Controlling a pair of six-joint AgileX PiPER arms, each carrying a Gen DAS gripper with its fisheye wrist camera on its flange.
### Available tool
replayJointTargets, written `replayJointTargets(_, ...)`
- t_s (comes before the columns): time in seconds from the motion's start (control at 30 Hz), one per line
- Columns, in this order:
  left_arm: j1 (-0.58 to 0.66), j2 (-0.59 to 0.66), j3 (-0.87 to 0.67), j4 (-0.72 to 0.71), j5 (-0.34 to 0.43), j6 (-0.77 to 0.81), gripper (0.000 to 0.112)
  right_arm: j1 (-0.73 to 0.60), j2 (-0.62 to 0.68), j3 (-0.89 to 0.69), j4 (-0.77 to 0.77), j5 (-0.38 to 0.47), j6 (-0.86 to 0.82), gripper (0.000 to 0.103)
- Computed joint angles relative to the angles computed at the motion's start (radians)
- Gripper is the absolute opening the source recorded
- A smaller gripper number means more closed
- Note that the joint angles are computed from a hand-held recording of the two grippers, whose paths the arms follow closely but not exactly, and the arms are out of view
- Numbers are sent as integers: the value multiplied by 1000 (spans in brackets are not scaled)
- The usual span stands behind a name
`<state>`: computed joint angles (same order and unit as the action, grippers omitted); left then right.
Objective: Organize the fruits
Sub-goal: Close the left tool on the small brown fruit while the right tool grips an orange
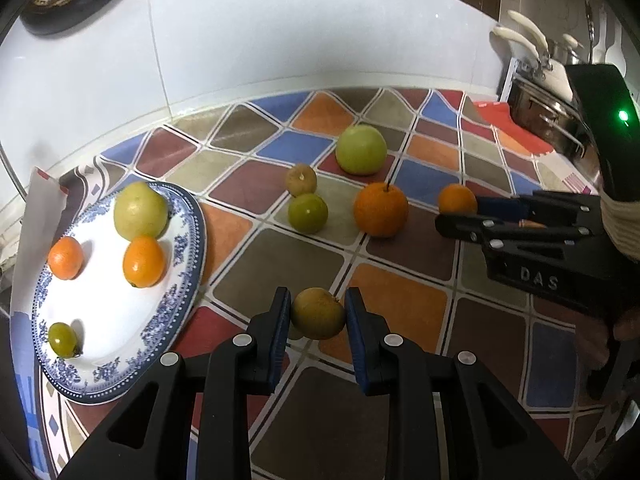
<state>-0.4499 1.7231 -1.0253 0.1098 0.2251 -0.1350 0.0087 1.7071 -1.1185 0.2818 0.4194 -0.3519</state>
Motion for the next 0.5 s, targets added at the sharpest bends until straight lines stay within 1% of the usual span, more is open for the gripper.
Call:
replayJointTargets(0.13,11,-41,26,-40,-20,34,28,17,-52,29,0,6,15,36)
replayJointTargets(0.3,23,-102,65,-41,-38,30,28,47,-111,52,-7,13,37,36)
replayJointTargets(0.5,41,-183,123,-20,-60,7,28,97,-179,76,-52,15,96,36)
